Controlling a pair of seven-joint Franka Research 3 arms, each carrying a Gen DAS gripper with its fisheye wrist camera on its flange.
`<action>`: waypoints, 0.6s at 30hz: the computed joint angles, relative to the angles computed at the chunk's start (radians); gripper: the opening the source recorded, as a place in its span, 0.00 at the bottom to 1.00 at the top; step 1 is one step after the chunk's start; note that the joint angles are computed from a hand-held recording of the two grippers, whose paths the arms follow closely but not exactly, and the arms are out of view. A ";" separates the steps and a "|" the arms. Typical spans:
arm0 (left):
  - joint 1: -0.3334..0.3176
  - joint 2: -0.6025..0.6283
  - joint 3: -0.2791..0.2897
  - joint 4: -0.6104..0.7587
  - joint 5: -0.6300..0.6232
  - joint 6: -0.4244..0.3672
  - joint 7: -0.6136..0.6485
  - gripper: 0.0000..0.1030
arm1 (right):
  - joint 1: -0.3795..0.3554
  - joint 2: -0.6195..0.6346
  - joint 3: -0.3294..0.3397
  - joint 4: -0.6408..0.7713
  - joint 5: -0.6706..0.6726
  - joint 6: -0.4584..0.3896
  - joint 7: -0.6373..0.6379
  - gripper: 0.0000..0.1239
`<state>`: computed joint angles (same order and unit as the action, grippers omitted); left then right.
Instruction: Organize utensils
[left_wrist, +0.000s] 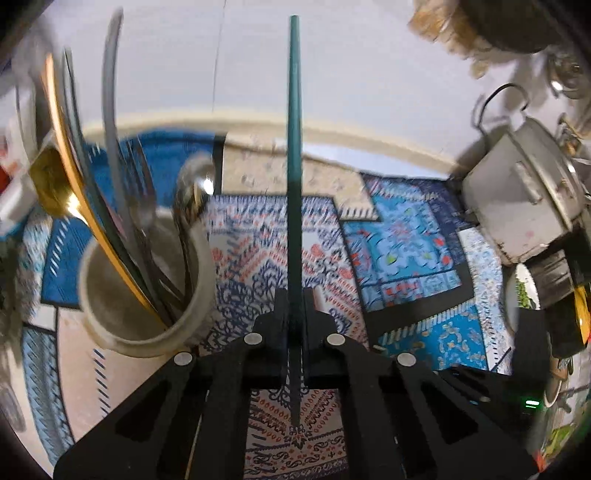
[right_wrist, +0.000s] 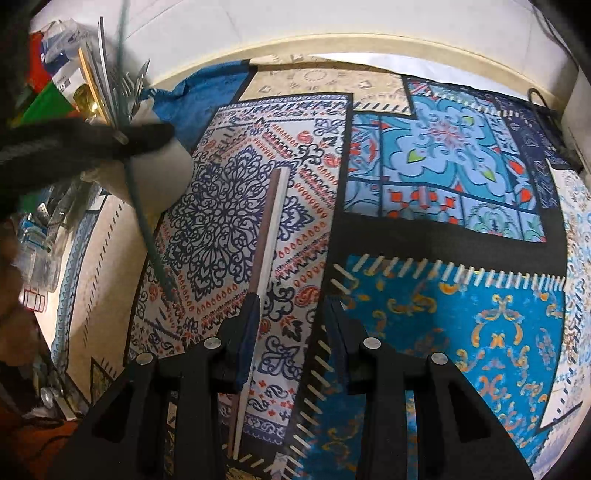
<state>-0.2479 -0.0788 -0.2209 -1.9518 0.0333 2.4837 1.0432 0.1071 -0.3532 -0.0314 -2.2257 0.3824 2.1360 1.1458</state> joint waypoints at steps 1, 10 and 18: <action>0.002 -0.015 0.002 -0.005 0.006 0.013 0.001 0.04 | 0.002 0.002 0.002 -0.001 0.001 0.003 -0.001 0.26; 0.067 -0.136 0.032 -0.030 0.114 0.107 -0.077 0.04 | 0.015 0.030 0.028 0.002 -0.043 0.053 0.020 0.26; 0.137 -0.155 0.032 -0.072 0.267 0.171 -0.173 0.04 | 0.029 0.017 0.053 -0.029 -0.119 0.129 0.051 0.26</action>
<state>-0.1108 -0.2341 -0.1891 -2.0240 0.3001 2.6546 0.8700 0.1358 -0.3365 0.0212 -2.2545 0.2629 2.2654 1.1963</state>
